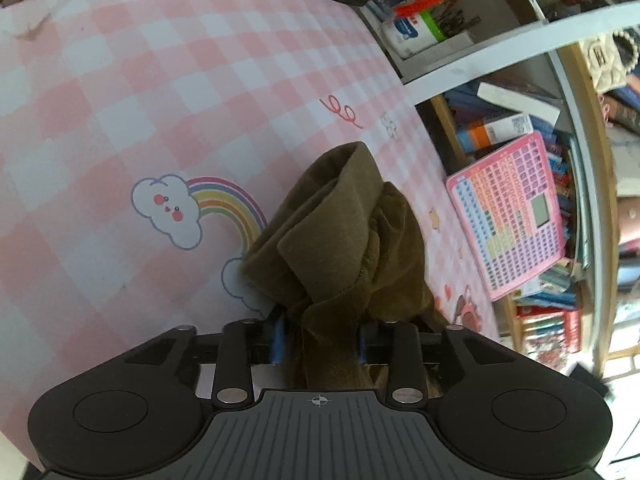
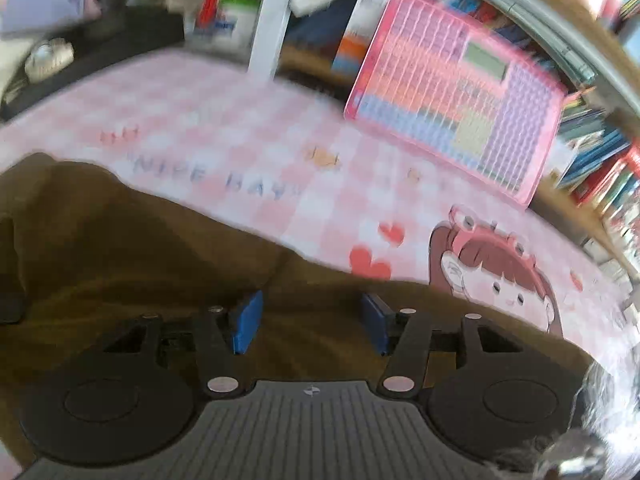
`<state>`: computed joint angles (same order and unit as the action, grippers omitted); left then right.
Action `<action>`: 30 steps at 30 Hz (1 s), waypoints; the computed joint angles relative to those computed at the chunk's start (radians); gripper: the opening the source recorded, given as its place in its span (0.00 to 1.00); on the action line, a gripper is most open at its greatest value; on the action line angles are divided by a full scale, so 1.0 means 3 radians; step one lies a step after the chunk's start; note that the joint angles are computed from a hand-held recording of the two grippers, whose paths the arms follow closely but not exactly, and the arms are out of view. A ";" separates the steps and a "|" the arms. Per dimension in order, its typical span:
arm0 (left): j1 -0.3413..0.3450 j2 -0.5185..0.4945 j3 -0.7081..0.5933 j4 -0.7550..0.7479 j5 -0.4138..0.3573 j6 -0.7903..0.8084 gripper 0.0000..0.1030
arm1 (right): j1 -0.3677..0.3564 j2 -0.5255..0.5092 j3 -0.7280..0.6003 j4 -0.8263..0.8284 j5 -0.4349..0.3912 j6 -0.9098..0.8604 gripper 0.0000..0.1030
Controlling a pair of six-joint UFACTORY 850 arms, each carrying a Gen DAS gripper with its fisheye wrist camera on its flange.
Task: Fold clothes
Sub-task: 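Grasp the end of the brown skirt with the left gripper and lift it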
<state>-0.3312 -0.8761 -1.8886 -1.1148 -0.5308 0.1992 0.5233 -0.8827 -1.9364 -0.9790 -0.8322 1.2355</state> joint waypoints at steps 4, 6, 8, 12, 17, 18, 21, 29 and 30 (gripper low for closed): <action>0.0009 0.0050 0.0131 -0.0349 0.0049 0.0254 0.40 | 0.0106 0.0216 0.0356 -0.0325 0.0026 0.0330 0.51; 0.0009 0.0062 0.0179 -0.0552 0.0067 0.0396 0.45 | 0.0188 0.0387 0.0606 -0.0378 0.0097 0.0507 0.51; 0.0012 0.0066 0.0201 -0.0684 0.0068 0.0465 0.49 | 0.0285 0.0522 0.0808 -0.0379 0.0114 0.0561 0.51; 0.0015 0.0061 0.0215 -0.0824 0.0070 0.0507 0.50 | 0.0419 0.0722 0.1086 -0.0144 0.0251 0.0454 0.52; -0.0014 0.0086 0.0233 -0.0683 0.0162 0.0490 0.22 | 0.0508 0.0743 0.1143 -0.0209 0.0214 0.0466 0.50; -0.0024 0.0120 0.0268 -0.0766 0.0190 0.0658 0.21 | 0.0500 0.0746 0.1147 -0.0210 0.0236 0.0449 0.50; -0.0093 0.0245 0.0326 -0.0925 0.0254 0.1324 0.20 | 0.0477 0.0790 0.1225 -0.0270 0.0343 0.0541 0.51; -0.0531 0.0605 0.0476 -0.0729 0.0677 0.3175 0.20 | 0.0259 0.1304 0.1811 -0.0252 0.0899 0.1066 0.51; -0.0590 0.0616 0.0462 -0.0529 0.0734 0.3120 0.20 | 0.0226 0.1413 0.1934 -0.0284 0.0895 0.1190 0.51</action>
